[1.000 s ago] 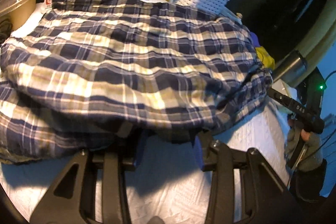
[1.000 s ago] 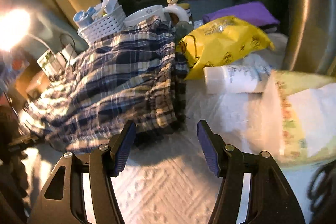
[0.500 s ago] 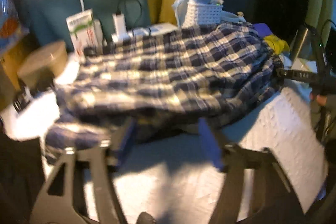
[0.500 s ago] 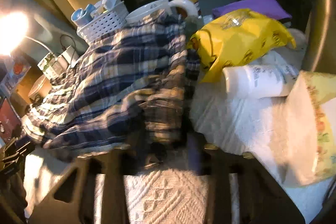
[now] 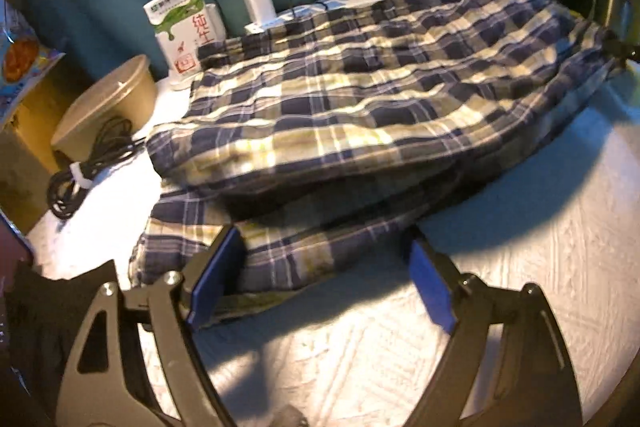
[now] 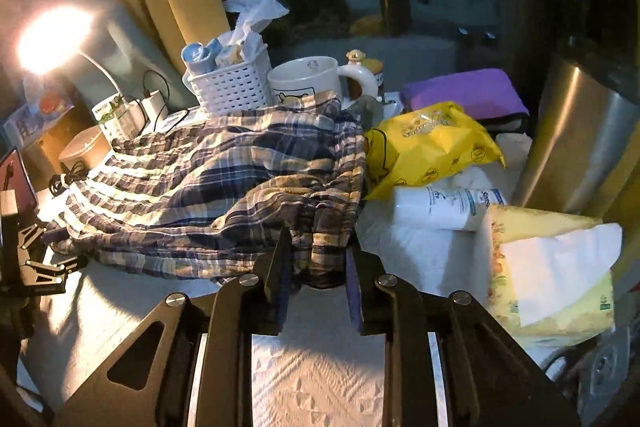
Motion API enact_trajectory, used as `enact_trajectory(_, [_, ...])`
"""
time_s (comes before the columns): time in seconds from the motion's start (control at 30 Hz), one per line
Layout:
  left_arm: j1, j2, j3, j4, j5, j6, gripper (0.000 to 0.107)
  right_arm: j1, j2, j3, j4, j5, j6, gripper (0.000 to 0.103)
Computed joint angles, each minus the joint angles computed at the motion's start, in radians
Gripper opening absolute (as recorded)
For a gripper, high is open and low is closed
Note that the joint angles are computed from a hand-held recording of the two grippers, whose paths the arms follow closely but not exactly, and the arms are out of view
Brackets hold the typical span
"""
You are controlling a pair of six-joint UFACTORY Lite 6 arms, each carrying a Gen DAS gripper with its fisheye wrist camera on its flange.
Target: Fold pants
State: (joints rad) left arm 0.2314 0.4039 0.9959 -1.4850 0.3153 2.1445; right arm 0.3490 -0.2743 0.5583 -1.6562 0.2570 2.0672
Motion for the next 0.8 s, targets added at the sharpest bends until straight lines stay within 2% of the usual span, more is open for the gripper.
enact_trajectory(0.1, [0.049,0.048,0.053,0.077,0.098,-0.015,0.082,0.026,0.016,0.008,0.039,0.029,-0.021,0.025])
enact_trajectory(0.17, [0.080,0.078,0.099,0.184,0.177,-0.118,0.050,0.045,0.015,0.011,0.071,0.048,-0.039,0.025])
enact_trajectory(0.2, [0.090,0.080,0.115,0.208,0.195,-0.156,0.030,0.048,0.012,0.012,0.092,0.053,-0.062,0.025])
enact_trajectory(0.23, [0.100,0.088,0.133,0.244,0.214,-0.196,0.021,0.052,0.010,0.012,0.101,0.055,-0.075,0.025])
enact_trajectory(0.33, [0.129,0.064,0.117,0.307,0.253,-0.224,0.007,0.094,-0.026,0.004,0.217,0.100,-0.195,0.025])
enact_trajectory(0.4, [0.145,0.026,0.070,0.315,0.260,-0.205,0.006,0.116,-0.052,-0.006,0.279,0.129,-0.255,0.025])
enact_trajectory(0.53, [0.231,-0.054,-0.002,0.420,0.365,-0.277,0.006,0.160,-0.141,-0.039,0.426,0.186,-0.392,0.025])
enact_trajectory(0.67, [0.323,-0.115,-0.073,0.449,0.432,-0.285,0.006,0.226,-0.260,-0.094,0.573,0.276,-0.528,0.025])
enact_trajectory(0.73, [0.368,-0.123,-0.075,0.458,0.470,-0.305,0.008,0.226,-0.289,-0.134,0.594,0.283,-0.531,0.025])
enact_trajectory(0.8, [0.394,-0.132,-0.065,0.439,0.442,-0.325,0.008,0.212,-0.307,-0.181,0.603,0.250,-0.510,0.025])
